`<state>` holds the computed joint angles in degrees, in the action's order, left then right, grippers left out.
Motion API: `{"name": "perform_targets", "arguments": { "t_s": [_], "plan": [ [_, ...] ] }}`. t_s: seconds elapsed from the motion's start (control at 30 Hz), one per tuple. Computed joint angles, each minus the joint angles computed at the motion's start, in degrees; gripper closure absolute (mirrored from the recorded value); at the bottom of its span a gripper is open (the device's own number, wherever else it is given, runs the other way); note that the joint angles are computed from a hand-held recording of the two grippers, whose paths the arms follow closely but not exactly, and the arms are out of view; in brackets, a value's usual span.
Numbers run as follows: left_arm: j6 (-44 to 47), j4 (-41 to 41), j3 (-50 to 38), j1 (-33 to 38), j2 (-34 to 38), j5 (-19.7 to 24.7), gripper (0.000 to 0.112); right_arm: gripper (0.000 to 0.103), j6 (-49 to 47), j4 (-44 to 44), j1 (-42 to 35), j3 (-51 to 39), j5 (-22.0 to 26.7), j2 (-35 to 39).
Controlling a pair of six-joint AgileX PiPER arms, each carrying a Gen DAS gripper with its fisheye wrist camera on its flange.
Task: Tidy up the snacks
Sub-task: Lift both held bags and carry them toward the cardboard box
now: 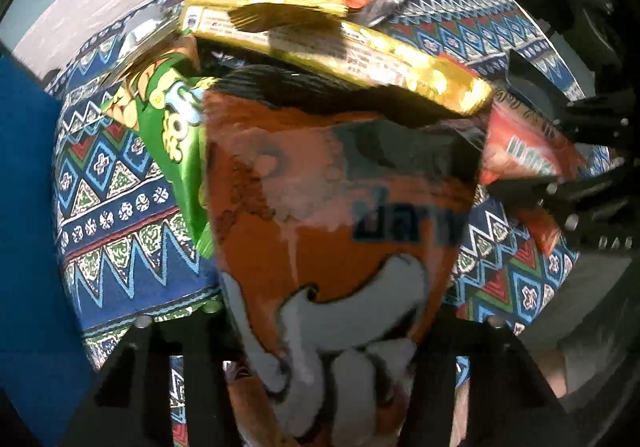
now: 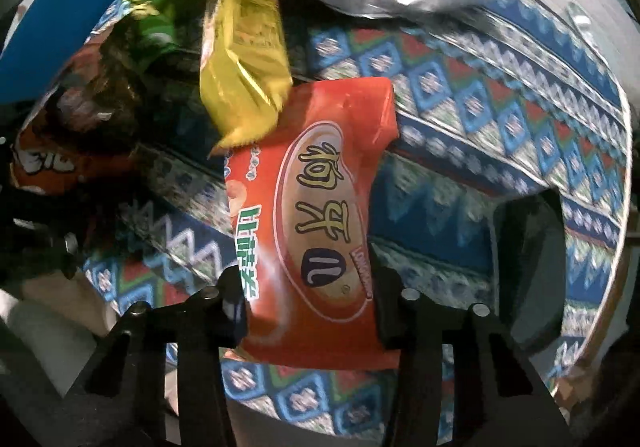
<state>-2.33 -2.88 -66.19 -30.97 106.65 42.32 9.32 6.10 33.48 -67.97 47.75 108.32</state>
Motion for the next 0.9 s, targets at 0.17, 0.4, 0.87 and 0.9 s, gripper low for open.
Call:
{"name": "perform_targets", "arguments": {
  "t_s": [0.17, 0.4, 0.87, 0.9],
  "plan": [
    [-0.8, -0.5, 0.5, -0.3, -1.4, 1.2, 0.071, 0.061, 4.3, -2.1, -0.6, 5.8, 0.9, -5.5],
    [-0.6, -0.7, 4.0, -1.5, -6.9, 1.8, 0.072, 0.061, 5.4, -2.4, -4.2, 11.2, 0.8, -14.2],
    [-0.9, 1.1, 6.8, 1.9, -19.2, 4.9, 0.072, 0.061, 7.5, -4.4, -3.8, -0.1, 4.9, -17.6],
    [-0.7, 1.1, 6.6, 2.6, -19.6, 5.1, 0.072, 0.061, 8.0, -4.7, -3.3, -1.3, 4.7, -17.1]
  ]
}}
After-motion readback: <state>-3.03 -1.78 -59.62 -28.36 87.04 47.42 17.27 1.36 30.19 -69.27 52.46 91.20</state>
